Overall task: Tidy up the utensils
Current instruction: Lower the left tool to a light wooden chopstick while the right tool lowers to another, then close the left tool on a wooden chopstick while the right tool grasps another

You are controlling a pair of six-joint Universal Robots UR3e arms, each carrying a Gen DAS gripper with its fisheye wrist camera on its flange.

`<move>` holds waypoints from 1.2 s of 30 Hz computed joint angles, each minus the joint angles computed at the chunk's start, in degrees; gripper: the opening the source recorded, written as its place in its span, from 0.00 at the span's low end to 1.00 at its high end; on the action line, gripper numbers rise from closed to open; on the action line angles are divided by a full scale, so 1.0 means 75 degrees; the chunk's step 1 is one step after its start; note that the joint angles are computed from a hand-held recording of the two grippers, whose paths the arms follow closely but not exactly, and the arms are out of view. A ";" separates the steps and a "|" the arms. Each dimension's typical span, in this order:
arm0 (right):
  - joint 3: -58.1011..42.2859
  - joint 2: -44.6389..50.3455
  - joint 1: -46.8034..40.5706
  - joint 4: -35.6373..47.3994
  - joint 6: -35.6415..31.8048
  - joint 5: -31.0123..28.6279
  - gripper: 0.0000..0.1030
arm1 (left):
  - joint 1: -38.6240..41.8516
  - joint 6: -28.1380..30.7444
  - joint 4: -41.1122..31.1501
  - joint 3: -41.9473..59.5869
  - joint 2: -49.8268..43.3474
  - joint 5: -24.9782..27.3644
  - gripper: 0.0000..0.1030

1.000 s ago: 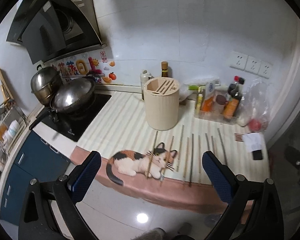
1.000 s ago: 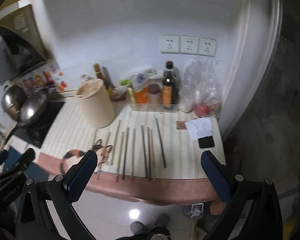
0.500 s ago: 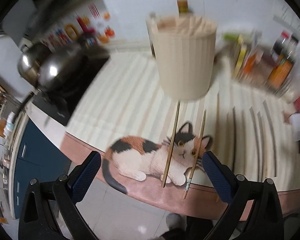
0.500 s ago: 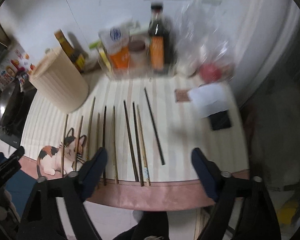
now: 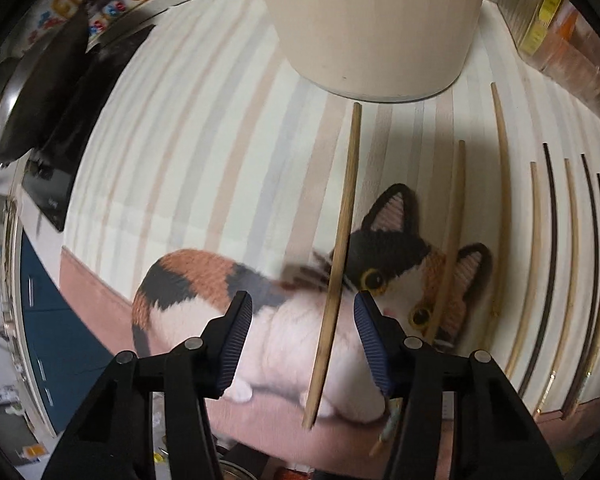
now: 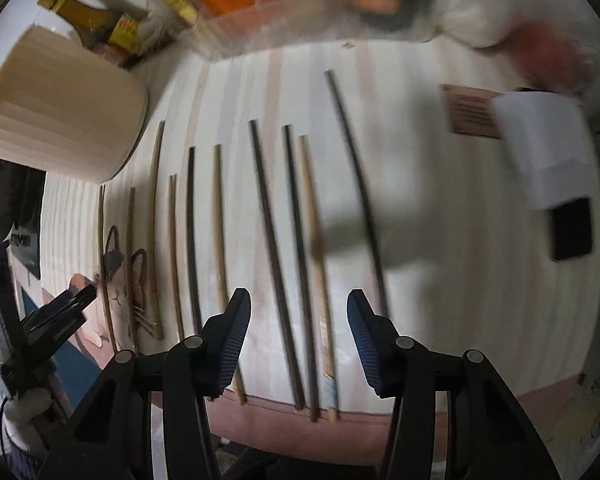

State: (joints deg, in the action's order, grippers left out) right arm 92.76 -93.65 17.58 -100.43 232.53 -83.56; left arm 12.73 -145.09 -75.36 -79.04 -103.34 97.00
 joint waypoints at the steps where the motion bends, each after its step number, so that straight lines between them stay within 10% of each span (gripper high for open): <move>1: -0.0101 0.0249 0.0011 -0.0124 -0.0084 0.0121 0.51 | -0.0045 0.0057 0.0134 -0.0036 -0.0075 0.0063 0.48; 4: -0.0525 0.0946 0.0047 -0.0416 -0.0358 0.0415 0.47 | -0.0131 0.0131 0.0274 0.0051 -0.0319 0.0115 0.47; 11: -0.1988 0.2654 0.0201 -0.0253 -0.0860 0.0473 0.38 | -0.0064 0.0229 -0.0214 0.0476 -0.0646 -0.0226 0.06; 20: -0.4909 0.4579 0.0921 0.1724 -0.0717 -0.0401 0.08 | 0.0959 -0.0808 -0.1733 0.1025 -0.0608 -0.0890 0.05; 36: -0.8074 0.6372 0.1251 0.4394 -0.0805 0.0147 0.08 | 0.2337 0.1171 -0.2179 0.0031 0.0426 -0.1367 0.10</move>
